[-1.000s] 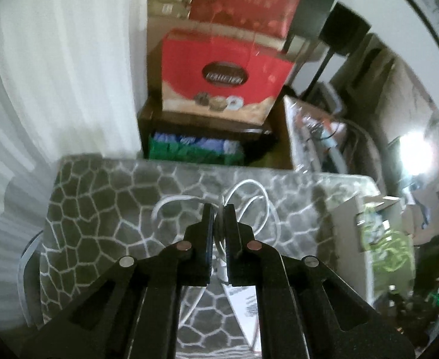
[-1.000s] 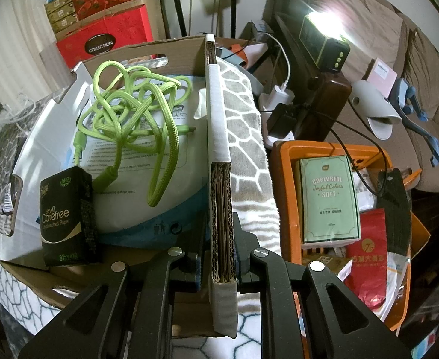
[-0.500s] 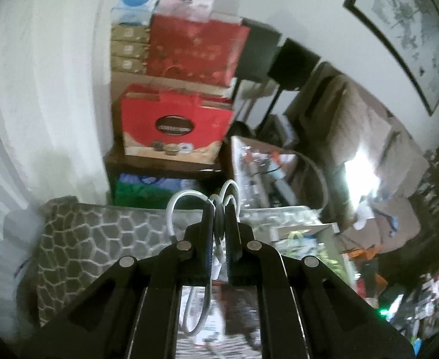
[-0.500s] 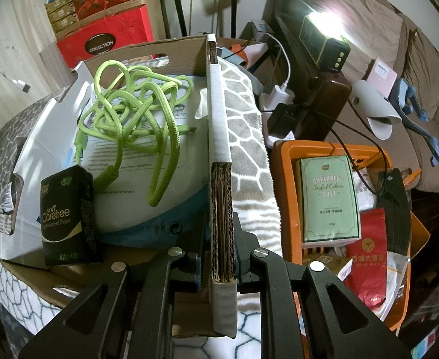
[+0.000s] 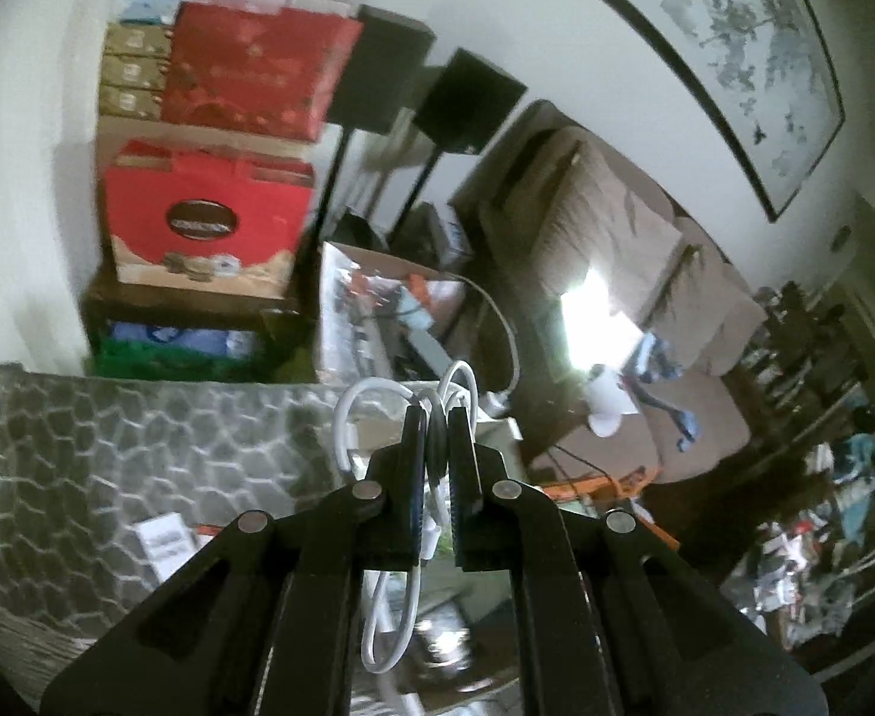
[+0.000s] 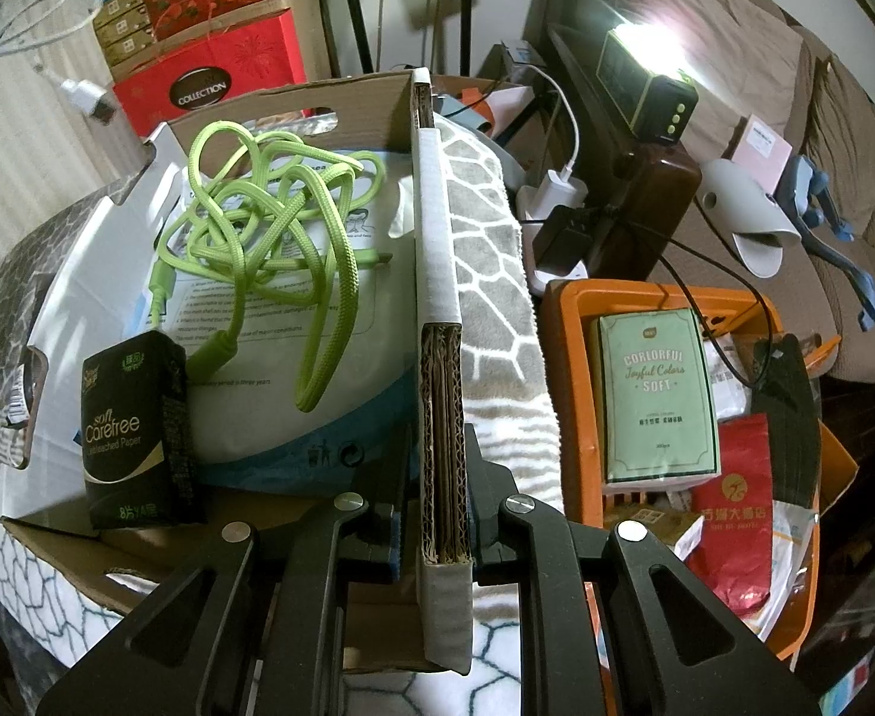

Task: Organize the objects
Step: 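Carry the white cable into the box and release it onto the green cable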

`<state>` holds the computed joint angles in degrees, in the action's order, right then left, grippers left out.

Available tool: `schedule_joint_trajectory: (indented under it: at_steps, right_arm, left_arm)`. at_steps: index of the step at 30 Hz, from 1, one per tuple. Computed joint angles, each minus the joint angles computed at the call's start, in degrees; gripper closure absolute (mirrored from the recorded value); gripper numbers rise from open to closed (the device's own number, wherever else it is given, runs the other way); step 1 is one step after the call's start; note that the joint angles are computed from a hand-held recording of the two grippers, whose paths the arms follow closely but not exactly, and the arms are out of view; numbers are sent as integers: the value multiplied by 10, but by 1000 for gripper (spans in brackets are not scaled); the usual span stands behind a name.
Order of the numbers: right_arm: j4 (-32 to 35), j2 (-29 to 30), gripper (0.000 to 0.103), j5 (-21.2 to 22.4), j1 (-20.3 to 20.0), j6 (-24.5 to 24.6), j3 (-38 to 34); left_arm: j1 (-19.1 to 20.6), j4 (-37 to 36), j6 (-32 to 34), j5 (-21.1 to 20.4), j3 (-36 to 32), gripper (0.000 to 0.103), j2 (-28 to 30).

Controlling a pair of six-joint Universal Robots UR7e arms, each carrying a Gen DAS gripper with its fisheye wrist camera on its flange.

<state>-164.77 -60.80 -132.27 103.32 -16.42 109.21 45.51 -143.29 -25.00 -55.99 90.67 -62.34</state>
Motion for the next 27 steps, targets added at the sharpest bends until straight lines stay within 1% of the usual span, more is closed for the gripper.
schedule_joint_trajectory:
  at_steps: [3,12,22,27]
  right_arm:
    - [0,0,88,1,0,1,0]
    - [-2,1,88,1,0,0,2]
    - [-1,1,88,3,1,1,2]
    - [-2,1,88,3,1,2,2]
  left_arm:
    - [3,-15,-8,-31,-1,97,15]
    - [25,-62,-41,-92,2,97,57]
    - [47,-94,-62,-122,10,97,91]
    - [53,-97,-69,-117,14,97,105]
